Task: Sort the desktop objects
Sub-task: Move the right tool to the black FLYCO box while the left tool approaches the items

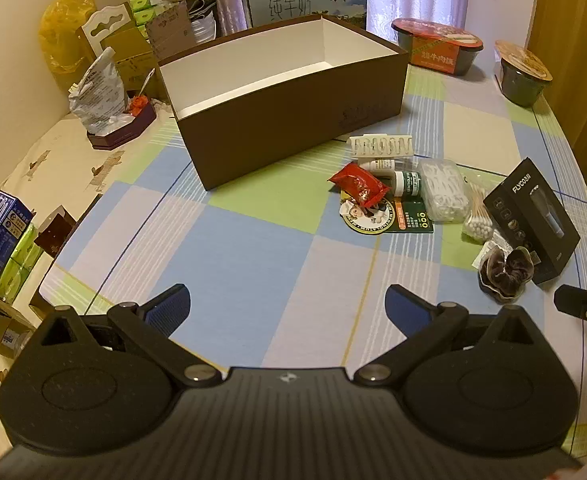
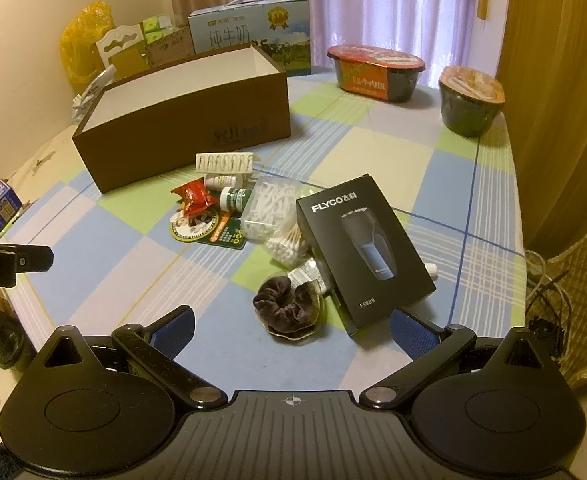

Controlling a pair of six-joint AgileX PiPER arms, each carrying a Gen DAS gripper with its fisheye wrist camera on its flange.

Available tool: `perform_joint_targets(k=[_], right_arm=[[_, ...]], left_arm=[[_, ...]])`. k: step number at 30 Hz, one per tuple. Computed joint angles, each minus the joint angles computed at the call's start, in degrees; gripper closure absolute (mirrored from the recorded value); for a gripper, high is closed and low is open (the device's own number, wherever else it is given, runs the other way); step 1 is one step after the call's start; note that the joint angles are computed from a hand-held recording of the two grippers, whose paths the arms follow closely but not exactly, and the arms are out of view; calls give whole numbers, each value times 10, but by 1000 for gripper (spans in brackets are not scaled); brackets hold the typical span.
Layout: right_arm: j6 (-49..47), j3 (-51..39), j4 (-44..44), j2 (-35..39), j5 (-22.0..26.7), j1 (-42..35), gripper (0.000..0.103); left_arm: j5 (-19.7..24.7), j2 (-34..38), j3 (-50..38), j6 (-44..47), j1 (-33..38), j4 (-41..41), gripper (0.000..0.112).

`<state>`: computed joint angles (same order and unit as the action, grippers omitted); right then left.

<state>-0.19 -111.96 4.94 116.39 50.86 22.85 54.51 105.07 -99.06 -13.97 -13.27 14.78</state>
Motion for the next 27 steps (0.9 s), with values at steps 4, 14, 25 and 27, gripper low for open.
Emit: perform_joint_targets(k=[4,14,25,27], right_arm=[[-7,2,4,0,-1,-3,2],[-6,-4,3,4,3,-5,2],[0,4,3,2,-11,-14,2],[-3,8,5,1,-18,-18,2]], left_arm=[[2,3,-5,1,-1,0,10],[1,8,-6,2,-3,-3,10],[-1,26,-25,19,-2,-11,10],[-3,32,-30,25,0,-15,10]])
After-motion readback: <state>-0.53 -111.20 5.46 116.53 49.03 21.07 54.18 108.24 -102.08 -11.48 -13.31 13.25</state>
